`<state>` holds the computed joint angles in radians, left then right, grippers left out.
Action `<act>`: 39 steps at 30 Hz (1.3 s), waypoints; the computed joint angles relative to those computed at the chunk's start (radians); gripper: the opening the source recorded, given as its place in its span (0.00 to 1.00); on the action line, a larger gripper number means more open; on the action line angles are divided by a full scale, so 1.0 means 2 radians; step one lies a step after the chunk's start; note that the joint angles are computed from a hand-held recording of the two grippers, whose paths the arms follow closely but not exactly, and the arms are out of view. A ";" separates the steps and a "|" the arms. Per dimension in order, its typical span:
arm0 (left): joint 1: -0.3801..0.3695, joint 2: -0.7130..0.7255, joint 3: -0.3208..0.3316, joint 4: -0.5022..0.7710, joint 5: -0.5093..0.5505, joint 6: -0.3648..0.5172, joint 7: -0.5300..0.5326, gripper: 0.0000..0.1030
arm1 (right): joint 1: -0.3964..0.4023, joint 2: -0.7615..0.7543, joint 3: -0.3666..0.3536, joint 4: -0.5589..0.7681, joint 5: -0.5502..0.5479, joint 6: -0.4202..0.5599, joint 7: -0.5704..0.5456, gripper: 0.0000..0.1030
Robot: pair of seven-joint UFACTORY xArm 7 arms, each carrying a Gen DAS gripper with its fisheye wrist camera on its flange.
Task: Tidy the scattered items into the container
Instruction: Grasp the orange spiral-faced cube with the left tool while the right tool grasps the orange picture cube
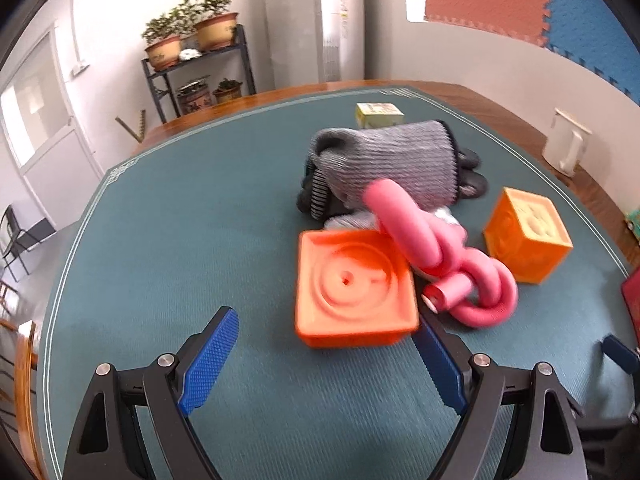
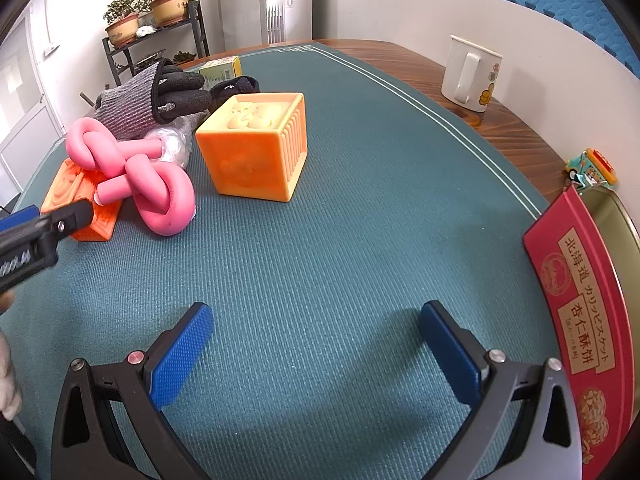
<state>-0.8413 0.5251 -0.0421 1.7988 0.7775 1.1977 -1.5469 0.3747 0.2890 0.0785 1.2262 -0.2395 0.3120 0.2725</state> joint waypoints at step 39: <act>0.021 -0.046 -0.014 -0.055 0.036 -0.052 -0.060 0.53 | 0.018 0.119 -0.004 0.208 0.057 0.069 -0.019 0.74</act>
<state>-0.7996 0.4329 -0.0704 1.6878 0.8498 1.0937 -1.6671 0.4107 0.5266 0.0706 1.6420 -0.1258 0.4509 0.2347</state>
